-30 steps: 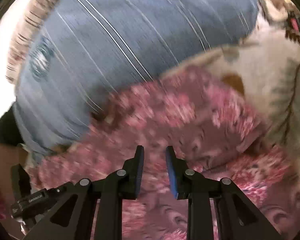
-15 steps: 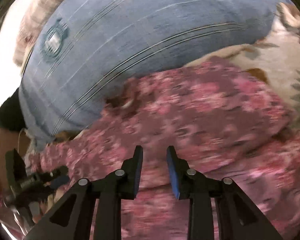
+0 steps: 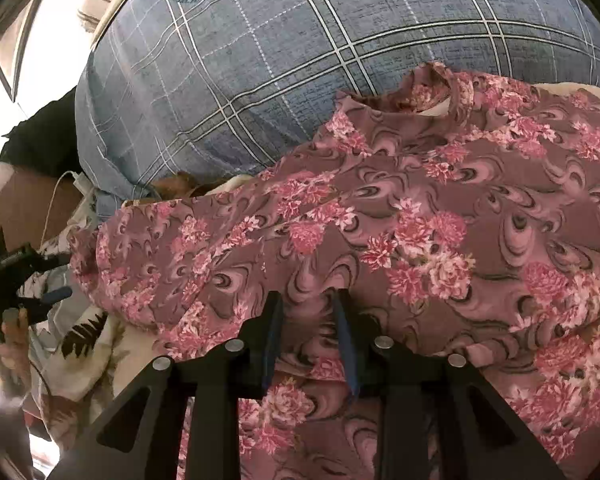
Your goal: Fold small clothes
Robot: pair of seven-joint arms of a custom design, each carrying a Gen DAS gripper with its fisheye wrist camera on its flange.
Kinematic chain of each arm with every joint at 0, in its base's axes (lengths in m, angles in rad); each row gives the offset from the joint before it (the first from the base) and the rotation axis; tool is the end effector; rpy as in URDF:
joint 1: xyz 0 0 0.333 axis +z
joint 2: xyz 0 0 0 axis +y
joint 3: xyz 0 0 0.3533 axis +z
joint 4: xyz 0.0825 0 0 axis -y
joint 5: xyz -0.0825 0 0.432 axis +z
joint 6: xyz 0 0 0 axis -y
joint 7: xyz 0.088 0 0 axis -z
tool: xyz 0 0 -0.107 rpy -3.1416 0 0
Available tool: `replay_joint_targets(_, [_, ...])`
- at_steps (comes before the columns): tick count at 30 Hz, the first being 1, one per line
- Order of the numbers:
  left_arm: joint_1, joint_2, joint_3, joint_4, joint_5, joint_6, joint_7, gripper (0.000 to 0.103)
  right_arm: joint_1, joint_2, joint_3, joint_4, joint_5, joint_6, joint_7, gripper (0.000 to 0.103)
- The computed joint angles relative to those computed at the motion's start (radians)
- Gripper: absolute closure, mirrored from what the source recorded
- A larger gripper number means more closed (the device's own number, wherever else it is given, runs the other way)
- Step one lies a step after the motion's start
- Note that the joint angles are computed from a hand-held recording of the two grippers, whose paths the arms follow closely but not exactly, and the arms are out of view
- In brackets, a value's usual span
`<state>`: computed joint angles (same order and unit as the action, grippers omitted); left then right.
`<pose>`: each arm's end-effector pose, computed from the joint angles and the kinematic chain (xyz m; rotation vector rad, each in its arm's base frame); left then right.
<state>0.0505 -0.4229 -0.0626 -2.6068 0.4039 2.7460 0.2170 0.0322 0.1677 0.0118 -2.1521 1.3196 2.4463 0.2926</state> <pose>0.4606 -0.0220 0.4609 -2.6094 0.7514 -0.7219 0.6135 0.0278 0.3393 -1.8178 1.3488 0.0548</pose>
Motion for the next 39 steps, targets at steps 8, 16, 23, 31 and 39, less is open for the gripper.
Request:
replay_joint_targets(8, [0.052,0.058,0.024,-0.004,-0.003,0.037,-0.023,0.037,-0.018,0.017,-0.003,0.016,0.026,-0.058,0.004,0.074])
replay_joint_targets(16, [0.089,0.166,-0.004,0.084,0.112,0.026,-0.103,0.099,-0.033,0.026,-0.006,0.023,0.041,-0.104,0.006,0.074])
replay_joint_targets(23, [0.082,0.061,-0.037,0.038,0.191,0.100,-0.148,0.099,-0.041,0.030,-0.008,0.026,0.044,-0.125,0.011,0.074])
replay_joint_targets(31, [0.024,0.060,-0.114,0.105,0.226,0.105,-0.155,0.099,-0.033,0.019,-0.013,0.036,-0.031,-0.106,0.084,0.075])
replay_joint_targets(39, [-0.073,0.248,-0.164,0.298,0.298,0.122,-0.189,0.099,-0.065,0.000,-0.046,0.044,-0.067,-0.025,0.092,0.066])
